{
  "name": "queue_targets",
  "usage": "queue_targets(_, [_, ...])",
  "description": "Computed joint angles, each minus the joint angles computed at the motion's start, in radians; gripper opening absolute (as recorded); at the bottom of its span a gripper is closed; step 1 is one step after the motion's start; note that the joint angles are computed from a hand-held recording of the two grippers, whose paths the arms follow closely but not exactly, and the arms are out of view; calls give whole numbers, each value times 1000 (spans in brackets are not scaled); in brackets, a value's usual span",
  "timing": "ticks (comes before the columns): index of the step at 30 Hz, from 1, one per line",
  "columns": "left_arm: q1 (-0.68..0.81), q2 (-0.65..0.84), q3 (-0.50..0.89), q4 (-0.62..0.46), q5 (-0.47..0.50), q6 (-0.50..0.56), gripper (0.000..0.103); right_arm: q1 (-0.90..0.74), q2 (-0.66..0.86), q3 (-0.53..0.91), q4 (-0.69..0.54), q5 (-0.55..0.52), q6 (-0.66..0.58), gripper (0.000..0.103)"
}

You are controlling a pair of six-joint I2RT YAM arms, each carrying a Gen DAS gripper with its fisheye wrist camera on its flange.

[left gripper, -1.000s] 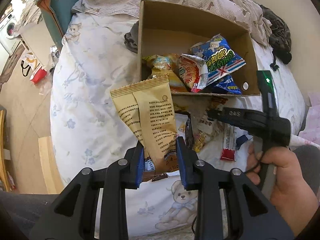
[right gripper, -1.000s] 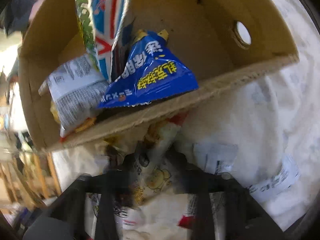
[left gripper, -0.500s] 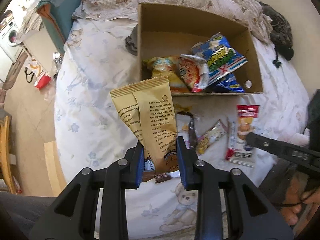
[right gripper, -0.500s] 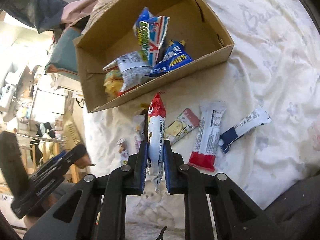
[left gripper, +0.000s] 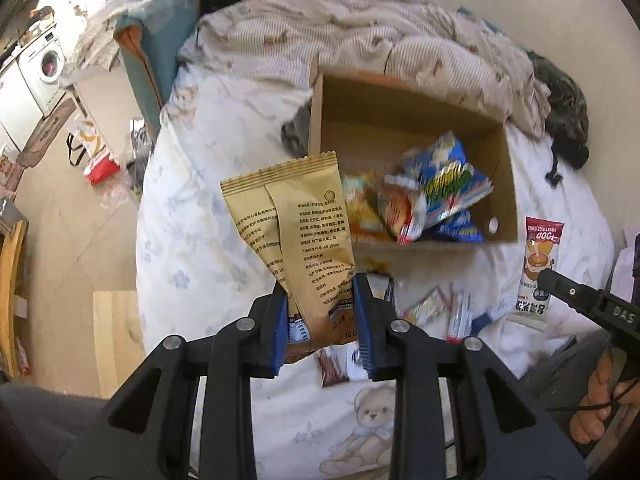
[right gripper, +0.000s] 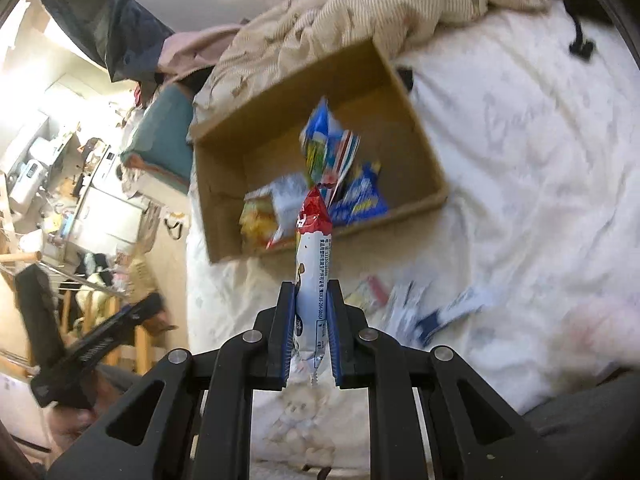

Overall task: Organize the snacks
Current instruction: 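Carry both snacks into the cardboard box and open both tools to release them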

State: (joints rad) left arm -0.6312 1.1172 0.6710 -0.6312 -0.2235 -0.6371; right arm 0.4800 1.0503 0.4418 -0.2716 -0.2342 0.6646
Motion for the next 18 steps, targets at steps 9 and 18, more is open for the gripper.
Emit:
queue_targets(9, [81, 147, 165, 45, 43, 128, 25, -130, 90, 137, -12, 50, -138, 16])
queue_targets(18, [110, 368, 332, 97, 29, 195, 25, -225, 288, 241, 103, 45, -190, 16])
